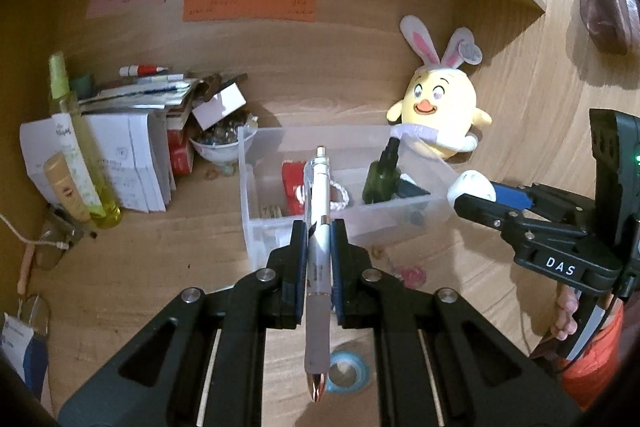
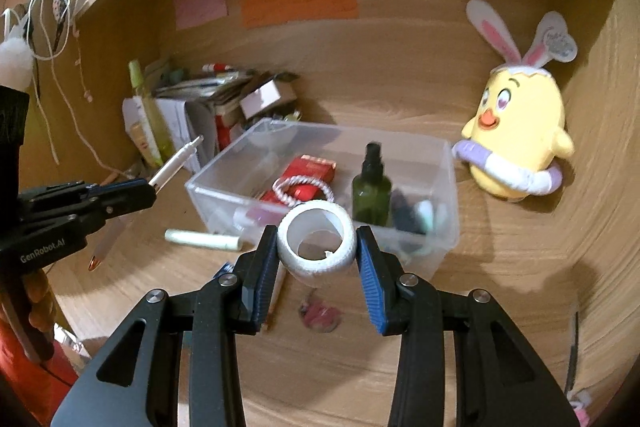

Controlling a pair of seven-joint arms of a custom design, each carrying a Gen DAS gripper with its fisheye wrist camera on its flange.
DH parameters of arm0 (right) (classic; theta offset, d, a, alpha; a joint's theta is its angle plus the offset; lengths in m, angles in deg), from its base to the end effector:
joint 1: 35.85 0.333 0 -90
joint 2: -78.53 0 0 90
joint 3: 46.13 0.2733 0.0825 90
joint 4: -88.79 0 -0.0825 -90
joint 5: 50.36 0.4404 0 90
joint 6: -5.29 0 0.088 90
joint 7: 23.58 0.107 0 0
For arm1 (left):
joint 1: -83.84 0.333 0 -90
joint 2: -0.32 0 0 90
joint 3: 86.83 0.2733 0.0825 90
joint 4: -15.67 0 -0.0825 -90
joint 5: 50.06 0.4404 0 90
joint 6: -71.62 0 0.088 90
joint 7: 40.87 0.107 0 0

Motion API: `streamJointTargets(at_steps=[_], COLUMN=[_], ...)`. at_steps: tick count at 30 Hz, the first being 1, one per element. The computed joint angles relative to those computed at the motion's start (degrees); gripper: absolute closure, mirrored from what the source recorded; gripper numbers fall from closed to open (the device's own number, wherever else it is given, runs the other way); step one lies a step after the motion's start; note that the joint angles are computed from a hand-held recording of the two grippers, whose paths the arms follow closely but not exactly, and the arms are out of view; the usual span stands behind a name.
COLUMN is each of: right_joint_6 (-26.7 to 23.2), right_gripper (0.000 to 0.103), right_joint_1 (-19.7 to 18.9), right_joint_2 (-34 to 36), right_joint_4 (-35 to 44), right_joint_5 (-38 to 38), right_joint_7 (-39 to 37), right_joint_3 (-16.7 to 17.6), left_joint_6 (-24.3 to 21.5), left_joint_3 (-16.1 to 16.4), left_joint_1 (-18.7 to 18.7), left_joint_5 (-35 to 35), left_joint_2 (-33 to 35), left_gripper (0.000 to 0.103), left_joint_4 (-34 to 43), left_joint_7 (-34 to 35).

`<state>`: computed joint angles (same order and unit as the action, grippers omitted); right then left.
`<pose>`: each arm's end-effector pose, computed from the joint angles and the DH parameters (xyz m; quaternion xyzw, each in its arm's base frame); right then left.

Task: Organize objects
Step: 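Carry the white pen and white tape roll over the clear box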

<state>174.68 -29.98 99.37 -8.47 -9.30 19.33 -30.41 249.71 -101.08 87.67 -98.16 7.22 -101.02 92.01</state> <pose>0.7030 0.2086 0.4162 -0.7567 0.4559 -0.2058 0.4209 0.6508 -0.0524 0.4061 -0.5982 0.6526 -0.3843 0.2619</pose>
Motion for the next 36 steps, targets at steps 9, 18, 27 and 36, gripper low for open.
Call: streamJointTargets(at_steps=[9,18,27,36], right_joint_6=[-0.48,-2.53,-4.85,-10.66], right_gripper=[0.068,0.068,0.068,0.068], right_joint_1=[-0.33,0.81,1.62,2.32], right_joint_2=[3.96,9.82,15.71,22.38], right_joint_4=[5.99,13.49,21.68,30.33], right_joint_5=[-2.25,-10.33,-18.05,-23.14], right_joint_7=[2.63,10.25,17.64,23.18], right_joint_3=[-0.56,-3.11,-5.22,-6.58], left_joint_6=[0.40,-2.77,-7.08,-15.45], left_joint_3=[5.30,4.80,4.11,2.79], left_joint_1=[-3.64,-2.36,-1.62,-0.64], left_joint_5=[20.92,32.54,38.45,39.03], left_joint_2=[5.36,11.72,18.06,26.41], left_gripper=[0.093,0.093,0.093,0.093], left_joint_4=[5.47,13.56,22.25,34.04], left_joint_7=[-18.96,-29.12,-33.86,-32.93])
